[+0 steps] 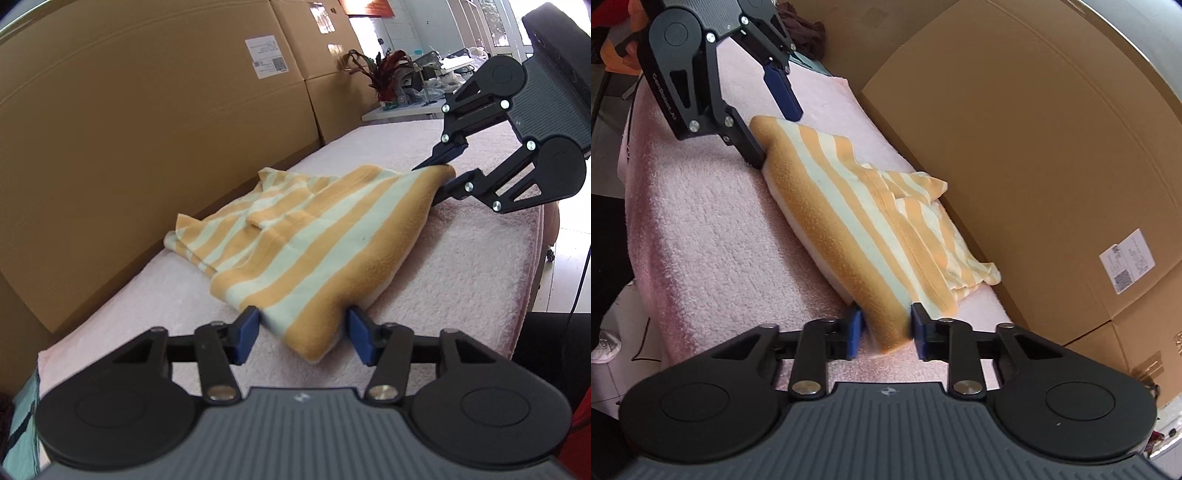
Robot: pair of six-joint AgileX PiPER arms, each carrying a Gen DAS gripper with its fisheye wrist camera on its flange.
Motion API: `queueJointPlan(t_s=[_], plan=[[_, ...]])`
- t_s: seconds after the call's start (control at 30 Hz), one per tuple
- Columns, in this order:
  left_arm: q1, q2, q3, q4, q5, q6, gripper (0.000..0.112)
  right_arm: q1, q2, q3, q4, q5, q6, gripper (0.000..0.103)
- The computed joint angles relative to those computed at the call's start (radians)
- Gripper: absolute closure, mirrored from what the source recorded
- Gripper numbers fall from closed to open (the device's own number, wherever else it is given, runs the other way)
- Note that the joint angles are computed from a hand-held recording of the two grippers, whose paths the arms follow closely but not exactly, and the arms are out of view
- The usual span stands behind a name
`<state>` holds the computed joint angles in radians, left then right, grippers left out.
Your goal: Fold clothes
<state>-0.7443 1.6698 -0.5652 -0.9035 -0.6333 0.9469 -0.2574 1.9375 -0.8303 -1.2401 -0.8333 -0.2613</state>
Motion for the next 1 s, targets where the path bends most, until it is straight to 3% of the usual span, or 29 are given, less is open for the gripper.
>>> queueJointPlan(t_s=[0.03, 0.1, 0.17, 0.23, 0.33, 0.4, 0.5, 0.63, 0.77, 0.83, 0.9, 1.0], plan=[[-0.001, 0.003, 0.013, 0.034, -0.014, -0.026, 0.065, -0.006, 0.003, -0.001, -0.006, -0.008, -0.003, 0.086], [-0.001, 0.008, 0.033, 0.098, -0.029, -0.091, 0.084, -0.021, 0.010, -0.002, -0.021, -0.023, 0.007, 0.088], [-0.005, 0.017, 0.038, 0.123, -0.042, -0.120, 0.092, -0.024, 0.018, 0.000, -0.017, -0.034, 0.018, 0.090], [-0.016, 0.022, 0.036, 0.109, -0.056, -0.092, 0.093, -0.022, 0.024, 0.003, -0.010, -0.043, 0.030, 0.092], [-0.007, -0.020, 0.037, 0.065, -0.005, -0.047, 0.094, -0.029, 0.011, 0.001, -0.031, -0.045, 0.061, 0.094], [-0.009, -0.041, 0.041, 0.026, 0.009, -0.007, 0.090, -0.042, -0.002, 0.008, -0.051, -0.050, 0.065, 0.094], [-0.058, -0.047, 0.058, -0.038, -0.050, 0.068, 0.078, -0.047, -0.006, 0.026, -0.031, -0.060, 0.020, 0.093], [-0.111, -0.054, 0.061, -0.121, -0.088, 0.173, 0.077, -0.030, 0.011, 0.027, 0.010, -0.052, -0.027, 0.092], [-0.075, -0.046, 0.034, -0.156, -0.033, 0.292, 0.077, -0.021, 0.018, 0.006, 0.008, -0.045, 0.005, 0.092], [-0.047, -0.084, 0.025, -0.173, 0.039, 0.367, 0.075, -0.021, 0.013, -0.001, -0.002, -0.041, 0.026, 0.092], [-0.043, -0.114, 0.021, -0.194, 0.077, 0.448, 0.065, -0.022, 0.013, -0.002, -0.004, -0.040, 0.016, 0.092], [-0.041, -0.115, -0.022, -0.323, 0.123, 0.690, 0.059, -0.015, 0.017, -0.011, -0.005, -0.033, 0.020, 0.092]])
